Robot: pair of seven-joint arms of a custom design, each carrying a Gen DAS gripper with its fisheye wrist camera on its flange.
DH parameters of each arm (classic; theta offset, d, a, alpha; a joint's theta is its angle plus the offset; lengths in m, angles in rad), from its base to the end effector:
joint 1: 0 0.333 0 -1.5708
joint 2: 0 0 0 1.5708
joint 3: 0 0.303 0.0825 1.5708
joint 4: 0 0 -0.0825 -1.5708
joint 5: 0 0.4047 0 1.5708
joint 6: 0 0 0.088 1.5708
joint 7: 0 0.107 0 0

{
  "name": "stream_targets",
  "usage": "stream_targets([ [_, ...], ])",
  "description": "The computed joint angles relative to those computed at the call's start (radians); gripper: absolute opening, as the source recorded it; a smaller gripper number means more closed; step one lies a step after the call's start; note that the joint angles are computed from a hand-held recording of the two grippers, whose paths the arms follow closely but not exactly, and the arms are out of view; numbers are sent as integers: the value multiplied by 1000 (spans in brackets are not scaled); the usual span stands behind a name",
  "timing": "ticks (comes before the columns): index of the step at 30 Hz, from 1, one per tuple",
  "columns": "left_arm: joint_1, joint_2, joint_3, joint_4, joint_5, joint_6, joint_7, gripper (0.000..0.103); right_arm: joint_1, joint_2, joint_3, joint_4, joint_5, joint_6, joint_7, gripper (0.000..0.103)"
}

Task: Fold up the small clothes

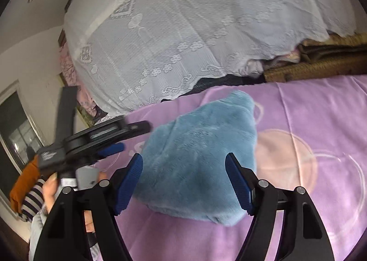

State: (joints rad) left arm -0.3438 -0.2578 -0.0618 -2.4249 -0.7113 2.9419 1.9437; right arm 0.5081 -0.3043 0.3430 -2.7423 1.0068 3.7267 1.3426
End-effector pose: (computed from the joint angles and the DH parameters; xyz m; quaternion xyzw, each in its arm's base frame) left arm 0.4874 -0.1641 0.4605 -0.6011 0.6908 -0.3852 0.1145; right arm 0.3417 0.2224 0.4108 -0.5687 0.6170 -0.2616 0.4770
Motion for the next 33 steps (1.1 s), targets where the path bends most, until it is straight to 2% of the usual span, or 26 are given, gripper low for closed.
stream_targets([
  [3, 13, 149, 10, 78, -52, -41, 30, 98, -4, 52, -46, 14, -114, -26, 46, 75],
  [4, 24, 182, 7, 99, -150, -76, 108, 99, -13, 74, -71, 15, -150, -73, 72, 75],
  [5, 17, 214, 39, 129, -275, -153, 183, 99, -32, 100, -79, 24, -162, -107, 79, 72],
  [7, 53, 202, 31, 146, -354, -235, 231, 99, -39, 118, -109, 6, -255, -95, 156, 72],
  [8, 62, 189, 16, 136, -360, -221, 246, 99, -43, 96, -107, -2, -264, -104, 176, 72],
  [10, 82, 156, -28, 96, -282, -156, 196, 99, -38, 69, -130, -35, -355, -88, 261, 72],
  [12, 100, 114, -45, 65, -284, -171, 193, 98, -49, 28, -130, -65, -375, -95, 315, 72],
  [13, 101, 76, -38, 44, -325, -186, 225, 98, -44, 13, -156, -78, -419, -97, 364, 72],
  [16, 90, -12, 4, 2, -455, -222, 340, 98, 11, -53, -313, -143, -629, -71, 571, 73],
  [18, 90, -61, 38, -31, -527, -297, 395, 98, 35, -85, -402, -177, -738, -57, 675, 76],
  [20, 105, -73, 55, -52, -545, -387, 399, 98, 67, -93, -502, -191, -860, -50, 777, 77],
  [23, 124, -39, 26, -48, -511, -434, 362, 98, 143, -72, -682, -177, -1085, -53, 941, 78],
  [26, 131, -5, 2, -34, -475, -475, 351, 98, 162, -52, -744, -165, -1203, -63, 1033, 78],
  [31, 123, 46, -26, 1, -469, -514, 380, 98, 147, -19, -766, -148, -1314, -67, 1137, 79],
  [33, 128, 59, -30, 7, -486, -532, 395, 98, 159, 7, -804, -135, -1390, -57, 1207, 80],
])
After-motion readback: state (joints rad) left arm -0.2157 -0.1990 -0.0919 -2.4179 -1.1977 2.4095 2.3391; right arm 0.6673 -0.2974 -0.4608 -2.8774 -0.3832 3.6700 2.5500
